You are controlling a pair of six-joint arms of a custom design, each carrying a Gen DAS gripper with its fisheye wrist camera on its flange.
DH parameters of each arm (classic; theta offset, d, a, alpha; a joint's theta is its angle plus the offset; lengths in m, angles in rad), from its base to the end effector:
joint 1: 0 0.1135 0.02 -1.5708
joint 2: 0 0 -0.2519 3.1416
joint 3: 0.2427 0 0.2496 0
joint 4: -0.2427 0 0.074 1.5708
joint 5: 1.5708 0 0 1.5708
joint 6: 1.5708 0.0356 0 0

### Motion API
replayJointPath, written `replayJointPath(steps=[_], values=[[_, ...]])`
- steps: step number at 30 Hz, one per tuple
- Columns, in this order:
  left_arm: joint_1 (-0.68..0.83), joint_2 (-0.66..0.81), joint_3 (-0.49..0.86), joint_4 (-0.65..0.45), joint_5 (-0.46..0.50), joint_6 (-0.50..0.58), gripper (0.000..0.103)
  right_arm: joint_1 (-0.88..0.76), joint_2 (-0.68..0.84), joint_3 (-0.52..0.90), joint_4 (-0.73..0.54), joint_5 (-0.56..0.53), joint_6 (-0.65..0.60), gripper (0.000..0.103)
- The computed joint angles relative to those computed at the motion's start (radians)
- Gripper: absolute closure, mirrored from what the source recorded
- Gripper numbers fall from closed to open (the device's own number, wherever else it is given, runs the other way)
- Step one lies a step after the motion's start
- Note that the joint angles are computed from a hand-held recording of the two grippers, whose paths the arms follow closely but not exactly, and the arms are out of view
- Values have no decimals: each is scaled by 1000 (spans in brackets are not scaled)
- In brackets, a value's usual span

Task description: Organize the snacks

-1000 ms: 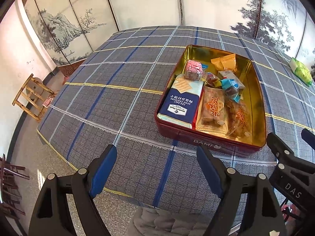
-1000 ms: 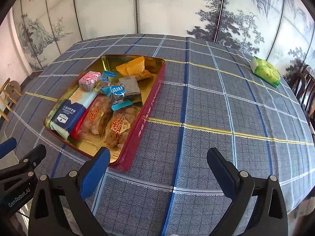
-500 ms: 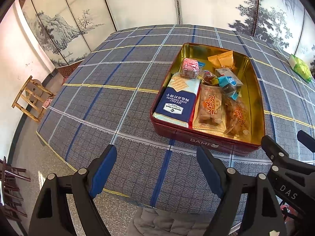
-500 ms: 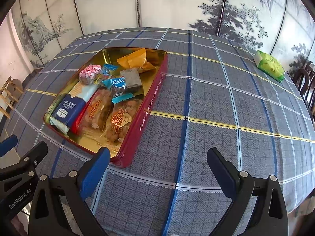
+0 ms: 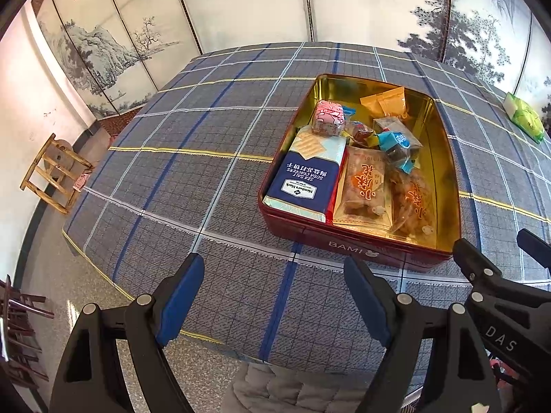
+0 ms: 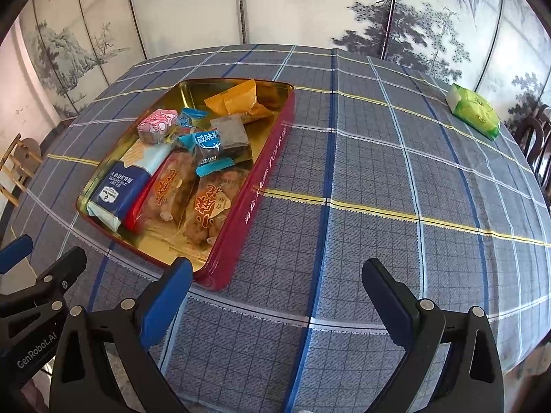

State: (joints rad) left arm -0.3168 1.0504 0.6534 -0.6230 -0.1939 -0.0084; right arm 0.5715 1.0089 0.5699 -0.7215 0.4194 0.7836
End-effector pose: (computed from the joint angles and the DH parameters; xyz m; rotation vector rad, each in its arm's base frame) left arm 0.1907 -0.0553 0.2009 0.3244 2.5457 0.1288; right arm 0.1534 0.0814 0.1803 0.3843 2.5372 -0.0907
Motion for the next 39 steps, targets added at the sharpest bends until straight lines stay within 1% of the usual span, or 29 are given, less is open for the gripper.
replayJointPath(steps=[27,39], values=[[-18,-31,-6,-16,-17,0,22,16,-35,-3,-16,-11,16,5],[-19,-29,-2,-20,-7,8,22,19,-48,-4,-26,-10,22,5]])
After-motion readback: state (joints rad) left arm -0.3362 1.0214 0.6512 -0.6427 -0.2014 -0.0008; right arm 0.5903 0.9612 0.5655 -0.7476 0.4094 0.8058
